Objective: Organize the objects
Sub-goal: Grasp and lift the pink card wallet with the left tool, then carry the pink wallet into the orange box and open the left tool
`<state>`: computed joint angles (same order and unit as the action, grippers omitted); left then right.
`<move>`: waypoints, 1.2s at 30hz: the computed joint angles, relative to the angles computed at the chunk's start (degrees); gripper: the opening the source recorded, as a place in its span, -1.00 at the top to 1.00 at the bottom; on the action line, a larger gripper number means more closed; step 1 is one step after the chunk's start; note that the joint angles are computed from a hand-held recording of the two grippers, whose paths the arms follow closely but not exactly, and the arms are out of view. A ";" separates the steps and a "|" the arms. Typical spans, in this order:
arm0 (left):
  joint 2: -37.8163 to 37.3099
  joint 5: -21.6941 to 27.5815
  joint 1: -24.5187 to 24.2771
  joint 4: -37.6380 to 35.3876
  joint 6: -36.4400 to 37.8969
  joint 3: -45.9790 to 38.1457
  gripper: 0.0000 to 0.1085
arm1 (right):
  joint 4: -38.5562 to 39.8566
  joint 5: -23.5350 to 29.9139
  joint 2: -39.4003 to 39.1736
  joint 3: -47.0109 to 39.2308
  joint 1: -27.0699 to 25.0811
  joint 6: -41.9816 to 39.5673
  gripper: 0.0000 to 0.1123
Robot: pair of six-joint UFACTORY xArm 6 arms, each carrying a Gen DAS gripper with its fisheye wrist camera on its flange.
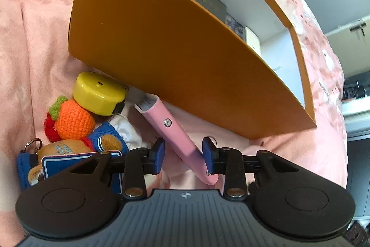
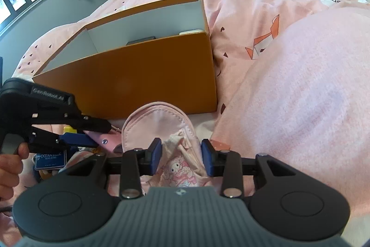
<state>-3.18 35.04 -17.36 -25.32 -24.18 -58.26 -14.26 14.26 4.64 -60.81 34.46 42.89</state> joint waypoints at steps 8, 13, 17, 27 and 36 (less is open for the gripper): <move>-3.58 3.15 -0.33 -6.49 13.68 1.23 0.60 | -6.72 2.69 -1.51 -0.25 0.22 6.86 0.32; -2.14 10.98 0.41 -11.58 26.59 -2.96 0.64 | -10.54 3.83 -3.30 0.47 -0.23 12.39 0.32; -1.17 13.95 0.14 -6.11 26.29 -4.20 0.64 | -8.33 4.92 -3.13 0.32 -0.32 11.39 0.32; 5.17 15.51 -2.08 0.73 22.21 -8.71 0.53 | -6.09 4.74 -2.19 0.40 -0.35 10.24 0.30; 3.96 13.07 -2.84 -0.15 25.62 -6.58 0.53 | -6.83 5.17 -2.03 0.11 -0.27 10.50 0.29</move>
